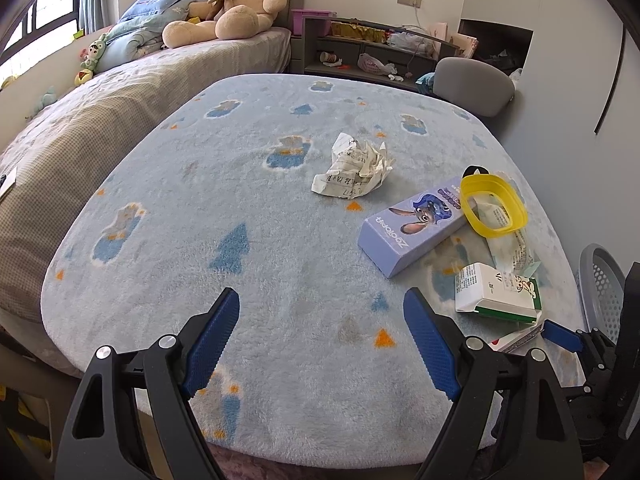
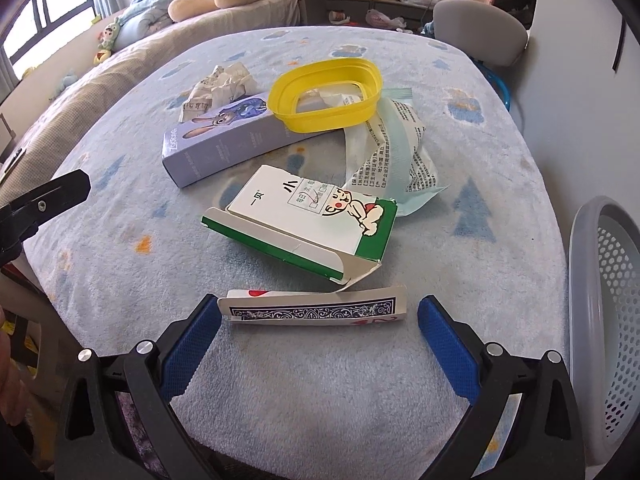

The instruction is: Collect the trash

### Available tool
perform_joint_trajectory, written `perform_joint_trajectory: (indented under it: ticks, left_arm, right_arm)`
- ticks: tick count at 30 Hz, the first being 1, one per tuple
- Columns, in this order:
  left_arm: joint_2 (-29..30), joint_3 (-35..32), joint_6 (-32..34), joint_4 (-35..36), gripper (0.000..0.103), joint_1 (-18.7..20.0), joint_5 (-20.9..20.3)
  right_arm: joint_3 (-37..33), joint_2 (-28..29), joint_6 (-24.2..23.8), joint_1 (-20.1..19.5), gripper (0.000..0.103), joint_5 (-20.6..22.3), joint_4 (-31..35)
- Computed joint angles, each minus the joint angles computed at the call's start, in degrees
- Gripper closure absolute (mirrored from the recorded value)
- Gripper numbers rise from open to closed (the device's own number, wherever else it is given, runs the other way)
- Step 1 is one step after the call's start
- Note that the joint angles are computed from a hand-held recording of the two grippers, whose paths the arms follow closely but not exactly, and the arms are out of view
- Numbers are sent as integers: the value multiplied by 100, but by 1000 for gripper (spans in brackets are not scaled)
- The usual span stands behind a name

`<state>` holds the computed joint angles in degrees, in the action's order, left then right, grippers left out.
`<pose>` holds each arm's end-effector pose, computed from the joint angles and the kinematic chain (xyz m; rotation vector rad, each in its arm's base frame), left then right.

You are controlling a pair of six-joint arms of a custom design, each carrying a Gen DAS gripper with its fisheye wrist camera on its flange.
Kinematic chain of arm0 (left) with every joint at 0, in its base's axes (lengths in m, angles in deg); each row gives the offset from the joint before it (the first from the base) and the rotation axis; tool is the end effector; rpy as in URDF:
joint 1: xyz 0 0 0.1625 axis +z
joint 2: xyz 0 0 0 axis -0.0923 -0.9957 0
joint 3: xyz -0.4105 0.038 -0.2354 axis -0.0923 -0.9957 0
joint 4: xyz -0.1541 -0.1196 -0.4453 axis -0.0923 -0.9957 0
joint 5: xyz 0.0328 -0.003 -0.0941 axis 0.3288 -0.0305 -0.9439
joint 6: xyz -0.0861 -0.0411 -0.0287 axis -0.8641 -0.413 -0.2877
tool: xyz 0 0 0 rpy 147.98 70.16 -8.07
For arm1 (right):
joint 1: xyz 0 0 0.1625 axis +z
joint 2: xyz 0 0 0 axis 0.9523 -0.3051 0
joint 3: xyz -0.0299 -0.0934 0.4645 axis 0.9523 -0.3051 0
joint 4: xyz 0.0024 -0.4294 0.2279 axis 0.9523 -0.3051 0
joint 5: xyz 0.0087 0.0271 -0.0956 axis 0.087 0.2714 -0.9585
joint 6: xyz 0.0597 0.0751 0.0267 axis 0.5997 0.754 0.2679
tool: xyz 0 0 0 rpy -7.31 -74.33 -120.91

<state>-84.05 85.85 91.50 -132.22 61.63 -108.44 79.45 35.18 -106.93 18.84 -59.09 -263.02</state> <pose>-0.1243 -0.5478 0.0657 0.5926 2.3748 -0.6910 0.0800 -0.5092 0.0286 0.1250 -2.2801 0.7152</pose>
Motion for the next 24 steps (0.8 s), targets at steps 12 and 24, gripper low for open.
perform_joint_trajectory:
  ticks: [12,24]
  left_arm:
    - [-16,131,-53,109,23,-168,-161]
    - [233,145,-116,539,23,-495,-700]
  right_arm:
    - [280,-32,-161,44,18,-30,-723]
    - [1205,-518,242,-107,18,-69,-1746]
